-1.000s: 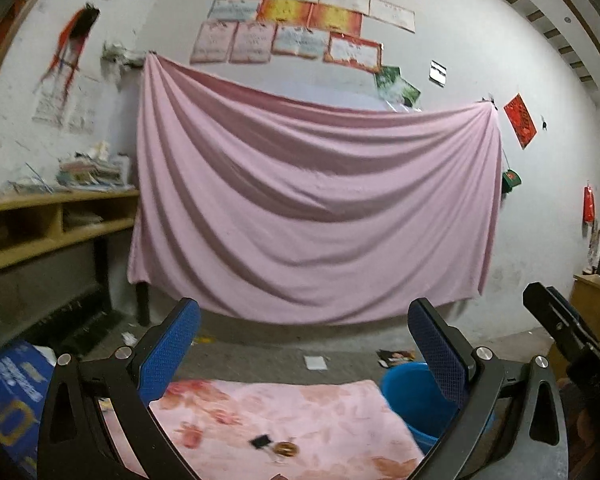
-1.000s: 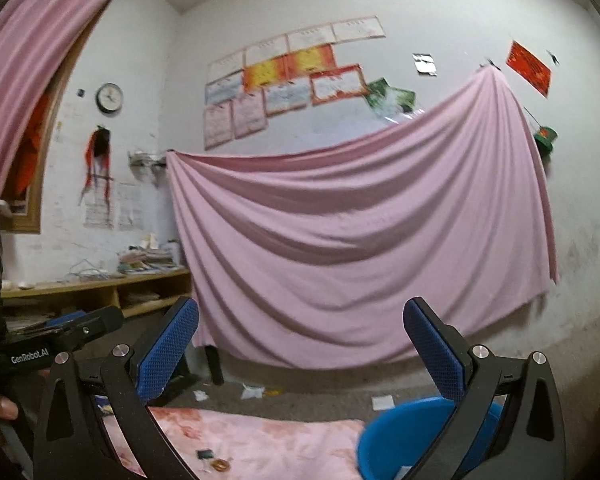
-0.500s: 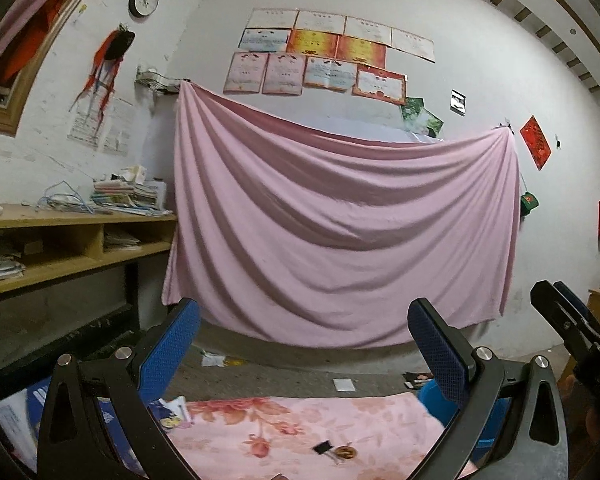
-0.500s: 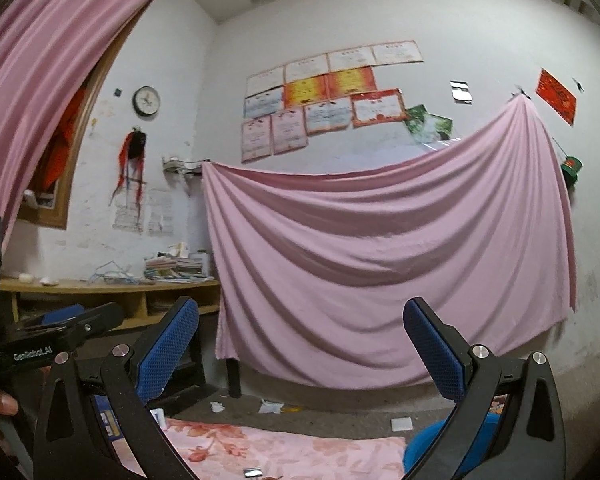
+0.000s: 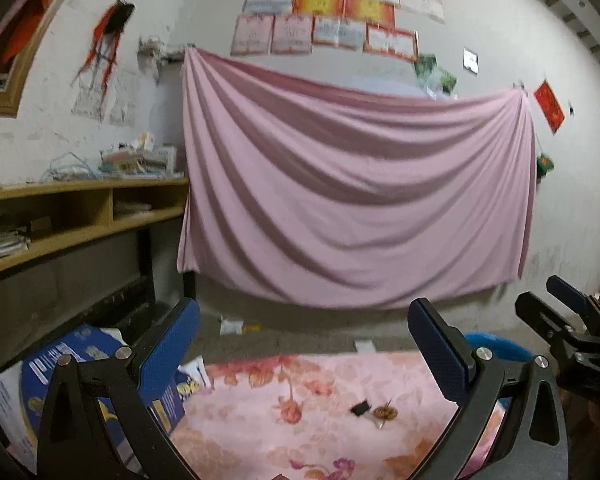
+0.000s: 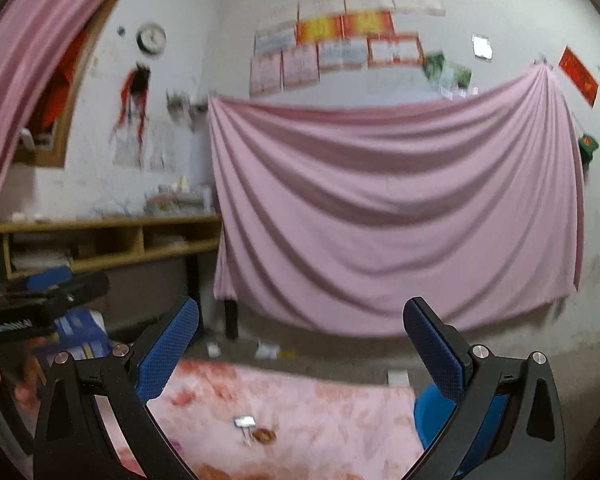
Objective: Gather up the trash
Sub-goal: 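Move both tools back over the bed toward the clip and ring, then grasp the brown coiled ring with right tool while left grasps the black binder clip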
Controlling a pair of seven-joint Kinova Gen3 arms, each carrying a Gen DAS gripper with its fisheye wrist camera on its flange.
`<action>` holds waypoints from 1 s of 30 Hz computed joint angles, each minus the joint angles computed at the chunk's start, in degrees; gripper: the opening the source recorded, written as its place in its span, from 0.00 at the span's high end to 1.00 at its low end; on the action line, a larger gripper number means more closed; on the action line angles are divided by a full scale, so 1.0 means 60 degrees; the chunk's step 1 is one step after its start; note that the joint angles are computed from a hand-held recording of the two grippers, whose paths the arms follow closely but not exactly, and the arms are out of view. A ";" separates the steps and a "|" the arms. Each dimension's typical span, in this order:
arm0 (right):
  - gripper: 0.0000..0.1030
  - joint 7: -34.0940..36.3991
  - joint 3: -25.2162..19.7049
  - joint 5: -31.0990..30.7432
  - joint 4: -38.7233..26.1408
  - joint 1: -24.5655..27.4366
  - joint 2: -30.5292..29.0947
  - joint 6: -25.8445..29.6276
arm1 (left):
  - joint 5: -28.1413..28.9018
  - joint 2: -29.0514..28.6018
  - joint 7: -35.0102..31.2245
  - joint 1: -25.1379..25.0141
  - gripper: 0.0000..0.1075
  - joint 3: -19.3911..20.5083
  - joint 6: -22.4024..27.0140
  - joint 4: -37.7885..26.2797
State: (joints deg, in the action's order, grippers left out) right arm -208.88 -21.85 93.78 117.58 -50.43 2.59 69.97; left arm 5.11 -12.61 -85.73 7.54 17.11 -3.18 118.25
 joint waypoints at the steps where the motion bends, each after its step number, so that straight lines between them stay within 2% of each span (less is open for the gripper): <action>1: 0.00 0.0286 -0.0045 -0.0388 -0.0129 0.0265 -0.0025 -0.0388 | -0.0008 0.0151 -0.0035 -0.0111 0.05 0.0136 0.0179 -0.0107; 4: 0.00 0.1334 -0.0535 -0.1553 -0.0617 0.1593 0.0057 -0.1553 | -0.0367 0.0573 0.0299 -0.0611 0.05 0.0707 0.0726 -0.0429; 7: 0.00 0.2499 -0.1049 -0.2718 -0.1002 0.2920 0.0148 -0.2718 | -0.1522 0.0978 0.1394 -0.1847 0.05 0.2035 0.1419 -0.0840; 10: 0.10 0.3664 -0.1726 -0.3785 -0.1327 0.4247 0.0309 -0.3690 | -0.2531 0.1409 0.2277 -0.3020 0.06 0.3362 0.2033 -0.1197; 11: 0.17 0.4052 -0.2020 -0.4105 -0.1442 0.4689 0.0439 -0.3900 | -0.2608 0.1616 0.2394 -0.3358 0.06 0.3754 0.2256 -0.1343; 12: 0.19 0.4441 -0.2363 -0.4393 -0.1586 0.5132 0.0592 -0.4005 | -0.2530 0.1800 0.2379 -0.3544 0.06 0.3970 0.2398 -0.1449; 13: 0.20 0.4829 -0.2755 -0.4654 -0.1747 0.5574 0.0832 -0.4061 | -0.2378 0.2039 0.2326 -0.3553 0.06 0.4009 0.2659 -0.1624; 16: 0.29 0.5994 -0.4082 -0.5239 -0.2107 0.6840 0.1358 -0.3949 | -0.2502 0.2632 0.2699 -0.2985 0.07 0.3548 0.3346 -0.2098; 18: 0.38 0.6771 -0.4967 -0.5551 -0.2395 0.7598 0.1780 -0.3716 | -0.2049 0.2979 0.2349 -0.3027 0.09 0.3590 0.3727 -0.2380; 20: 0.43 0.7547 -0.5700 -0.5983 -0.2625 0.8338 0.2105 -0.3683 | -0.1427 0.3267 0.1717 -0.3161 0.15 0.3681 0.4095 -0.2654; 22: 0.49 0.8324 -0.5760 -0.6448 -0.2849 0.8485 0.2305 -0.3738 | -0.1394 0.3557 0.1545 -0.2800 0.25 0.3399 0.4528 -0.2978; 25: 0.54 0.9489 -0.5256 -0.7177 -0.3205 0.8124 0.2551 -0.3820 | -0.1105 0.3890 0.1073 -0.2541 0.36 0.3221 0.4926 -0.3305; 27: 0.64 1.0266 -0.4795 -0.7780 -0.3447 0.7813 0.2677 -0.3911 | -0.0970 0.4039 0.0874 -0.2311 0.43 0.3050 0.5162 -0.3494; 30: 0.68 1.1414 -0.3705 -0.8842 -0.3639 0.7199 0.2652 -0.4407 | -0.0887 0.4282 0.0717 -0.1882 0.47 0.2705 0.5556 -0.3796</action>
State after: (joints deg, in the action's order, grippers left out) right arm -140.40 -44.08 40.73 95.75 -7.24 18.51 43.53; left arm -0.21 13.08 -81.43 -3.75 33.34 30.16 95.47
